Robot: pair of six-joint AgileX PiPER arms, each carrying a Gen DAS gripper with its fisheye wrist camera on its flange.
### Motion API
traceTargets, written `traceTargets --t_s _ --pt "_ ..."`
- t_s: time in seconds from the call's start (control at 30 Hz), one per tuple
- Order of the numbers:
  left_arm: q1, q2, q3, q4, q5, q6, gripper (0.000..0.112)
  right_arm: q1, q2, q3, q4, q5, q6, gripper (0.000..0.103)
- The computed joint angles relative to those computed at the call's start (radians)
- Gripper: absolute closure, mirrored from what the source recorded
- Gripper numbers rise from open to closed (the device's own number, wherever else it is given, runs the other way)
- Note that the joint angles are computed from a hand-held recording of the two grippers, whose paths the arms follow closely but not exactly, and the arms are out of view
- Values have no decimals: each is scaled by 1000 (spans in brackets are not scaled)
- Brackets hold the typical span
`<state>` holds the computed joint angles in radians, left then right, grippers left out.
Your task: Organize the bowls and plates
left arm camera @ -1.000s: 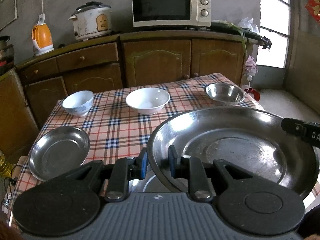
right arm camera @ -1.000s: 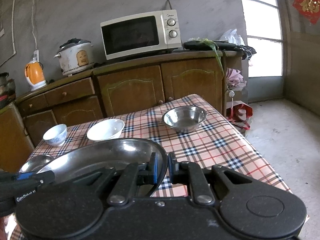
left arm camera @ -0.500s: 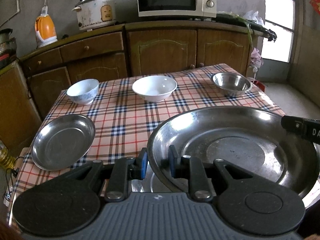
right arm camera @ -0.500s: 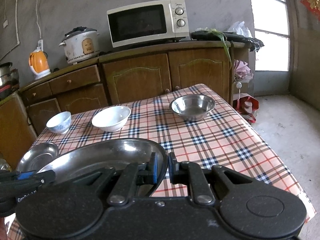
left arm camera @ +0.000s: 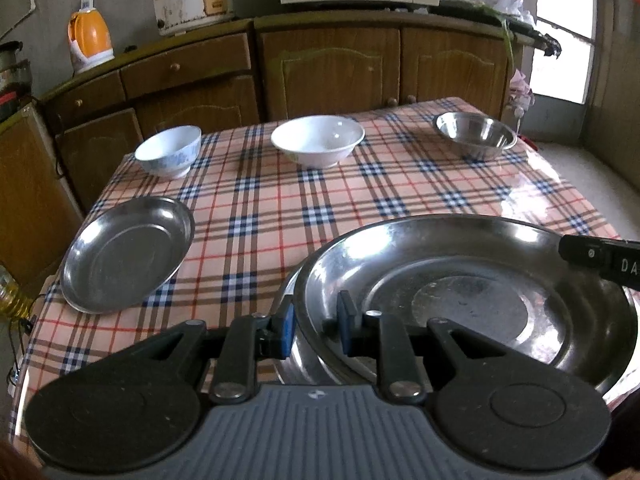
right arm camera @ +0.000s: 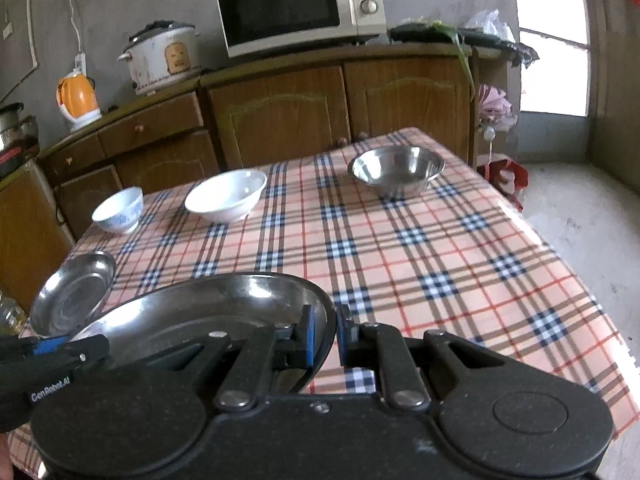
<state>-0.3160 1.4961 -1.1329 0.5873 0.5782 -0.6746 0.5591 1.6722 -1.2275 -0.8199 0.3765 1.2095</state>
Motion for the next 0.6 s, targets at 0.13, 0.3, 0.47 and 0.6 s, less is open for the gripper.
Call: traceTargets --t_s 0.13,0.3,0.47,0.6 --pt "13 8 11 -22 0 26 90 0 20 -3 55 -6 -48 87" --pt "30 24 19 -46 -7 53 90 -3 47 -14 110 -11 -95 87" --pt "35 39 17 -24 -3 37 90 1 82 -39 135 -11 -121 87" --pt "46 55 16 -13 -8 28 90 8 120 -69 137 -7 -133 87"
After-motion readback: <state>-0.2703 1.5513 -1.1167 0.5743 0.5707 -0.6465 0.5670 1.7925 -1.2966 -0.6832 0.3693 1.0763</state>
